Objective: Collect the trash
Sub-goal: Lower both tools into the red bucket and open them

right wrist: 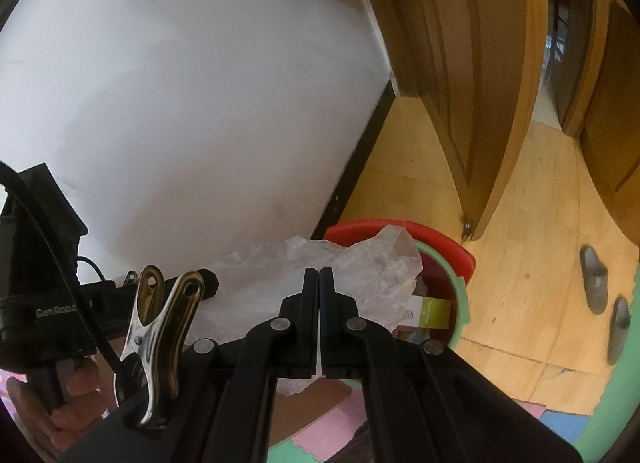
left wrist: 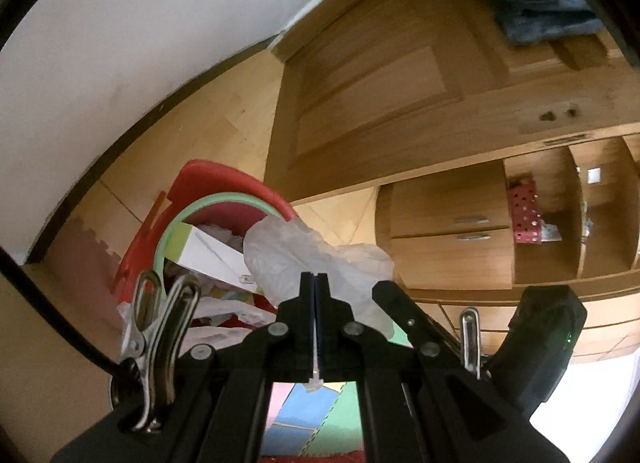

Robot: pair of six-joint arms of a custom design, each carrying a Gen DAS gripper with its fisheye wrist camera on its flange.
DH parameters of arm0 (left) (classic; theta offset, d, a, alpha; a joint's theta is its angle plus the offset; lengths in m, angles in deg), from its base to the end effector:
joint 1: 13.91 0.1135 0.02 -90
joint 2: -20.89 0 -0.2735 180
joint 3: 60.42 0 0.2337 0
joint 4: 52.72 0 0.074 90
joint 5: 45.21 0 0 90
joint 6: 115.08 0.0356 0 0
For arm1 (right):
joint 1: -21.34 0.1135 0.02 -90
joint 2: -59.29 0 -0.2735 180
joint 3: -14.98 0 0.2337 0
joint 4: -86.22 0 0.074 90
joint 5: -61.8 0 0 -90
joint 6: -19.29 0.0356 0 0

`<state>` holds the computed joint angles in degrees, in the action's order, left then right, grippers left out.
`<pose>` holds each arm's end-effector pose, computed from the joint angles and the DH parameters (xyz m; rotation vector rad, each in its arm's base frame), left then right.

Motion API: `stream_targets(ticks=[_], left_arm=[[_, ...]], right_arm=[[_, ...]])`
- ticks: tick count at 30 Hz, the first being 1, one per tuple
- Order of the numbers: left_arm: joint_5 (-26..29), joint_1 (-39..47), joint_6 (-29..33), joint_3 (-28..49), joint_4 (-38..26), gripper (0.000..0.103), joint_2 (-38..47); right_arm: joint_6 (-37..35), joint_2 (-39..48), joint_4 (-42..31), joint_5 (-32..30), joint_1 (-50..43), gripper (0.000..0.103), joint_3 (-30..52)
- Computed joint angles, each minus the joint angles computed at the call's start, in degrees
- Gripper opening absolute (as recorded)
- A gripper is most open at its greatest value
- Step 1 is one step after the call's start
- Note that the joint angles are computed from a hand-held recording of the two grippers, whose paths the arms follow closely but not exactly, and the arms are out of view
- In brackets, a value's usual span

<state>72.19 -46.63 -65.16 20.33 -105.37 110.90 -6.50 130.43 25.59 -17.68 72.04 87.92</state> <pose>0.2439 -0.1762 0.2562 -0.0095 2.8696 -0.9872 0.1454 0.1674 0.2864 0.3800 2.6287 0.4928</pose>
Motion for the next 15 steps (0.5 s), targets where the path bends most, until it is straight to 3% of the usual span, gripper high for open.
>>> stream_targets(ticks=[8,15], left_arm=[[-0.5,0.5,-1.1,-4.2,11.3,0.000,11.3],[-4.2,-0.9,0.4,-3.8,16.3,0.000,23.1]], right_arm=[[-1.3,3.0,15.1,-5.4,-5.6,0.001,-12.7],[-3.9,12.2,36.1,-10.0,-11.3,0.001,-25.4]])
